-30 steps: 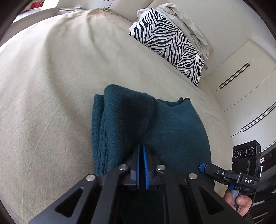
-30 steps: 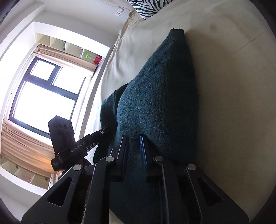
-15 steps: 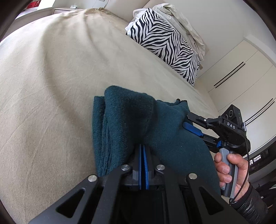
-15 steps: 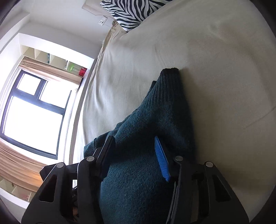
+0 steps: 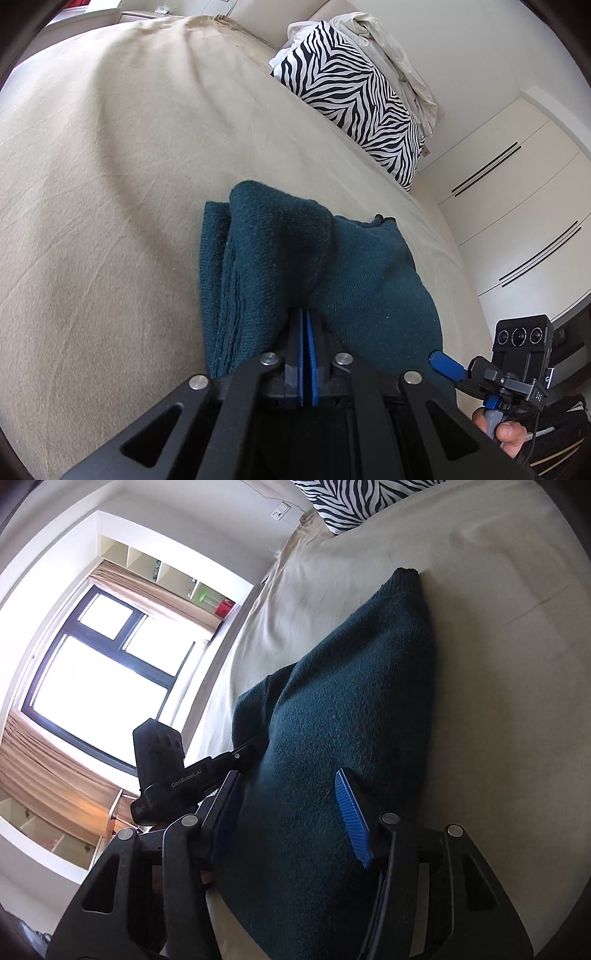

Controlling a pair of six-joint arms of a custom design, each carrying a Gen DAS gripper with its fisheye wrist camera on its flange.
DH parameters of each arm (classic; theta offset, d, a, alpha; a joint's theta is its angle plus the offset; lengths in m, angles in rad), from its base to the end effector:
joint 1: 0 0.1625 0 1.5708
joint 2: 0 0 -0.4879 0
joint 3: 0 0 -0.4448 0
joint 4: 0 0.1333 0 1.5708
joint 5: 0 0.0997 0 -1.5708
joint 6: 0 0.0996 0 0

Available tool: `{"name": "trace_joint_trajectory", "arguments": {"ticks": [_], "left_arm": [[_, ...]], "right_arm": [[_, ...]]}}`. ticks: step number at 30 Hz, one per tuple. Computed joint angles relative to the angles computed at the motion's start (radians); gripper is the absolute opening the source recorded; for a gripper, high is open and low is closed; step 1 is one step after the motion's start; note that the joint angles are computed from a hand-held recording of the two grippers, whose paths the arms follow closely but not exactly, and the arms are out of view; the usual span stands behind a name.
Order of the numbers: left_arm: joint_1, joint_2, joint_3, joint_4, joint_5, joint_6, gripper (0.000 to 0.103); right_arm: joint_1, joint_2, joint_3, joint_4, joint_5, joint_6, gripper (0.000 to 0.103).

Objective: Fold small clothes

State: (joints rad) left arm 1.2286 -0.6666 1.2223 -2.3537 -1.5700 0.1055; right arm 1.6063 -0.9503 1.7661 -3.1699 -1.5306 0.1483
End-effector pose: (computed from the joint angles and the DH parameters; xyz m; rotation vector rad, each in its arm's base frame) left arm -0.1699 -0.8746 0.1549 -0.6871 -3.0186 0.3509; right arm 0.1631 -0.7240 0.2353 0.1350 2.8050 -1.1497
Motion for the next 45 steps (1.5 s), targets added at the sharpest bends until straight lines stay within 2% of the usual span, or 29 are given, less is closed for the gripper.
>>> {"name": "trace_joint_trajectory", "arguments": {"ticks": [2, 3, 4, 5, 6, 7, 8, 9, 10, 11, 12, 13, 15, 17, 20, 22, 23, 26, 36, 41, 45], "left_arm": [[0.003, 0.0, -0.004, 0.007, -0.013, -0.009, 0.009], [0.009, -0.002, -0.006, 0.015, -0.035, -0.027, 0.009], [0.016, -0.006, -0.009, 0.022, -0.065, -0.041, 0.008], [0.02, -0.016, -0.003, 0.021, -0.083, -0.044, 0.008], [0.018, -0.032, 0.011, 0.02, -0.074, -0.039, 0.008], [0.013, -0.053, 0.032, 0.01, -0.056, -0.028, 0.008], [0.006, -0.077, 0.057, -0.005, -0.024, -0.021, 0.013], [0.004, -0.097, 0.075, -0.011, -0.018, -0.017, 0.02], [0.005, -0.112, 0.086, -0.003, -0.024, -0.022, 0.031], [0.005, -0.123, 0.091, 0.012, -0.017, -0.034, 0.038], [0.002, -0.13, 0.092, 0.038, 0.011, -0.046, 0.052], [0.0, -0.131, 0.087, 0.072, 0.04, -0.061, 0.057], [0.013, -0.129, 0.076, 0.123, 0.021, -0.075, 0.057], [0.021, -0.128, 0.07, 0.144, 0.001, -0.088, 0.056], [0.024, -0.12, 0.049, 0.199, -0.007, -0.113, 0.052], [0.024, -0.108, 0.026, 0.244, -0.001, -0.127, 0.052], [0.026, -0.1, 0.01, 0.264, -0.001, -0.137, 0.052], [0.043, -0.085, -0.031, 0.306, -0.041, -0.189, 0.05], [0.019, -0.099, -0.018, 0.299, 0.035, -0.136, 0.054], [0.044, -0.047, -0.098, 0.371, -0.063, -0.18, 0.056], [0.035, -0.022, -0.128, 0.412, -0.071, -0.194, 0.058]], "right_arm": [[-0.019, -0.016, 0.021, -0.004, 0.043, 0.039, 0.039], [-0.017, -0.026, 0.023, 0.007, 0.04, 0.061, 0.041], [-0.003, -0.039, 0.031, 0.016, 0.005, 0.068, 0.042], [0.013, -0.051, 0.033, 0.023, -0.051, 0.061, 0.045], [0.024, -0.076, 0.062, 0.01, -0.098, 0.046, 0.058], [0.035, -0.089, 0.068, 0.008, -0.141, 0.043, 0.065], [0.04, -0.102, 0.072, 0.014, -0.172, 0.046, 0.078], [0.037, -0.115, 0.072, 0.034, -0.188, 0.055, 0.08], [0.029, -0.123, 0.07, 0.058, -0.181, 0.064, 0.08], [0.018, -0.125, 0.059, 0.099, -0.17, 0.08, 0.08], [0.007, -0.122, 0.046, 0.147, -0.159, 0.107, 0.08], [-0.008, -0.119, 0.038, 0.188, -0.13, 0.129, 0.08], [-0.033, -0.103, 0.029, 0.268, -0.084, 0.157, 0.08], [-0.021, -0.079, 0.017, 0.26, -0.123, 0.14, 0.081], [-0.026, -0.063, 0.002, 0.275, -0.03, 0.161, 0.079], [-0.01, -0.049, -0.024, 0.321, -0.082, 0.144, 0.079], [-0.011, -0.046, -0.028, 0.343, -0.085, 0.149, 0.079], [-0.018, -0.044, -0.023, 0.333, -0.057, 0.179, 0.078], [-0.045, -0.067, 0.021, 0.297, 0.023, 0.187, 0.075], [-0.052, -0.067, 0.031, 0.265, 0.051, 0.193, 0.077], [-0.042, -0.053, 0.024, 0.253, 0.041, 0.191, 0.077]]}}
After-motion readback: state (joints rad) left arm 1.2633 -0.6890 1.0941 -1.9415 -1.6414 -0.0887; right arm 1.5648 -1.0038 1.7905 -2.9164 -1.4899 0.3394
